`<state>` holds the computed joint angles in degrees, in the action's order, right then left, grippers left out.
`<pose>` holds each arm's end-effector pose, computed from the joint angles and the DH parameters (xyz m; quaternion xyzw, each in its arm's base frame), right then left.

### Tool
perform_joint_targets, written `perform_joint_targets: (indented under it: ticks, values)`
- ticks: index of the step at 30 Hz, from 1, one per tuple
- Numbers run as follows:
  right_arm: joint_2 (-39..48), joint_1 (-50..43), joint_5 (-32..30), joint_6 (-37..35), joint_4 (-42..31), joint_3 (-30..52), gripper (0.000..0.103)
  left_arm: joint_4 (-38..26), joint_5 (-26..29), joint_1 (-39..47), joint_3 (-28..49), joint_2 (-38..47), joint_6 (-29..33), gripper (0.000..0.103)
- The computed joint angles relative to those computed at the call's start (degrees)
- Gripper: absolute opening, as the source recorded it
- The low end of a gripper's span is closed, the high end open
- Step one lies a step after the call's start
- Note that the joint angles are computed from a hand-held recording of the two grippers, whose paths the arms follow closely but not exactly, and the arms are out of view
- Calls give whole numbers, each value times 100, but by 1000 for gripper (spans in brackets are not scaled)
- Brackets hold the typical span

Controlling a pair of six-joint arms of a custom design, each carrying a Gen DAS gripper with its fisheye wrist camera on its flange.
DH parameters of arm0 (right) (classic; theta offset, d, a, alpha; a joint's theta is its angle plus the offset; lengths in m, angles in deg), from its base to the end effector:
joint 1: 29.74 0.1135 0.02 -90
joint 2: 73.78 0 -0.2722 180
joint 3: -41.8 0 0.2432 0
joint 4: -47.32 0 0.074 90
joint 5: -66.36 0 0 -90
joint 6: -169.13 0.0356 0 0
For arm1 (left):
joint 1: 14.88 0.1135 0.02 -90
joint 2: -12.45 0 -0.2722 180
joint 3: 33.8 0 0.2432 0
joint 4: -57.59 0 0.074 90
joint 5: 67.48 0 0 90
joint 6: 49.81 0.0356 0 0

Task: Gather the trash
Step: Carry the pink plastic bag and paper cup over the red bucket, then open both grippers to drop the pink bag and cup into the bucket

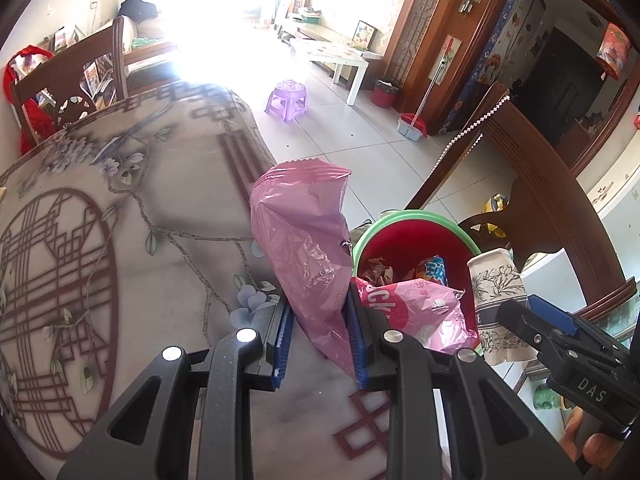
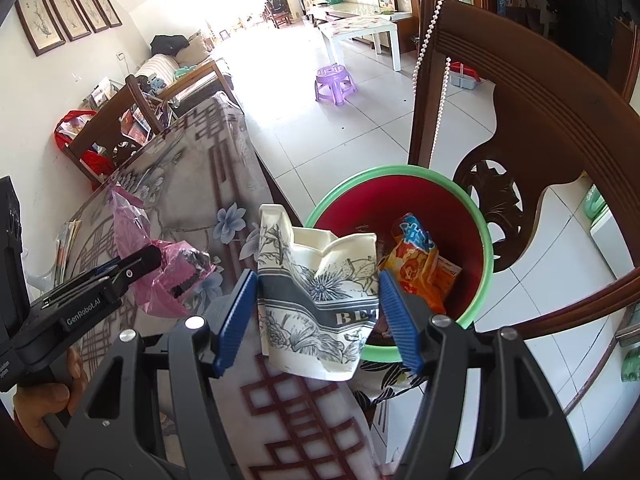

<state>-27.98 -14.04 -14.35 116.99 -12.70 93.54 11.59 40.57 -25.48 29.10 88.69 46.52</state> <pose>0.1326 0.0313 0.2454 0.2067 0.9257 0.0697 0.3091 0.2406 -0.0563 0.2290 0.1812 0.9360 -0.1609 0.2553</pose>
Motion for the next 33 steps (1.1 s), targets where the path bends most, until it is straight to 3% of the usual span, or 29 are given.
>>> perform_joint_targets:
  ticks: [18,28,33]
  values:
    - [55,-2345,-1224,-1725,220,-129,61,220,-481,-1140,216,498,-635,23]
    - [536,-3473,-1803,-2561,586,-187,61,352,-700,-1651,542,1021,-834,23]
    - [1085,-3893,-1906,-2912,1118,-317,61,440,-782,-1896,696,1291,-942,23]
